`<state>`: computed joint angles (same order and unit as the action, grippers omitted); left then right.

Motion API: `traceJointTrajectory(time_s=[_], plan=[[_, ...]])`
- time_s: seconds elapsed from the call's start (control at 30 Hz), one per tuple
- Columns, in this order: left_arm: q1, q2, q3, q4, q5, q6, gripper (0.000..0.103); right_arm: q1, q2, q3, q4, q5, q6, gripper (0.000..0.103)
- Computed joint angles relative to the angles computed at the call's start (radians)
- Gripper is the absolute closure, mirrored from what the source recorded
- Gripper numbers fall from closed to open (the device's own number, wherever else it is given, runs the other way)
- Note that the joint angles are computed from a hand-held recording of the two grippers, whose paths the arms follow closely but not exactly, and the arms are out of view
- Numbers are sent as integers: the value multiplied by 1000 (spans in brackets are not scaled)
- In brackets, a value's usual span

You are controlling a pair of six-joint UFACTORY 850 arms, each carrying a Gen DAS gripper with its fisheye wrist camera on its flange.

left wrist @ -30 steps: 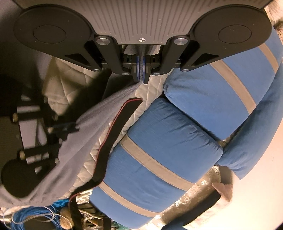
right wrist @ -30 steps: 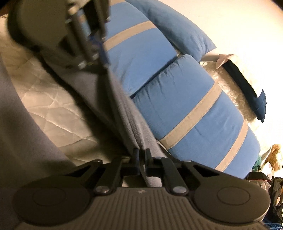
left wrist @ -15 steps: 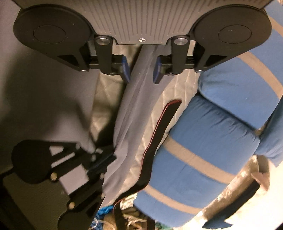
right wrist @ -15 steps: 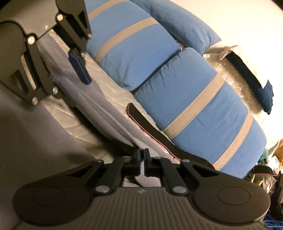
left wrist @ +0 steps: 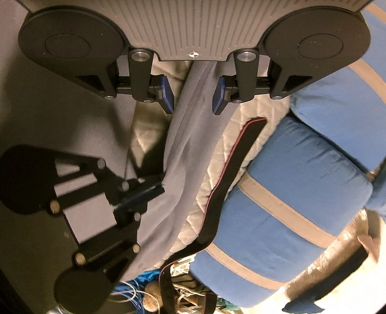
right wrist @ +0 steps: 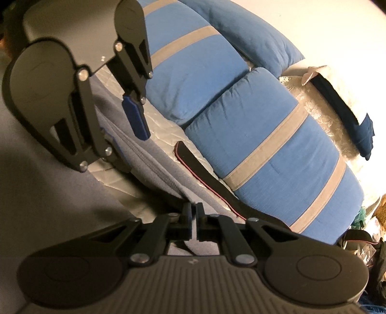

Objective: Fold clothes

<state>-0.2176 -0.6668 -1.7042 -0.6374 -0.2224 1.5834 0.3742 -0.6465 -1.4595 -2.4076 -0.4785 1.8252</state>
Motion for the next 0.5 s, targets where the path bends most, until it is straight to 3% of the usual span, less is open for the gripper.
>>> traceJointTrajectory(time_s=[0.1, 0.23, 0.37, 0.43, 0.47, 0.5], plan=[[6, -19, -39, 21, -47, -69, 71, 0, 2, 3, -5, -1, 2, 98], [14, -46, -85, 3, -92, -118, 87, -1, 3, 6, -15, -7, 13, 97], [16, -54, -98, -18, -107, -119, 95, -2, 1, 2, -7, -4, 8, 96], [12, -43, -75, -42, -73, -79, 98, -1, 0, 1, 3, -3, 6, 91], [9, -36, -61, -61, -51, -49, 98, 0, 1, 1, 2, -6, 11, 77], [6, -28, -45, -83, -29, -14, 98, 1, 3, 7, -21, -15, 35, 73]])
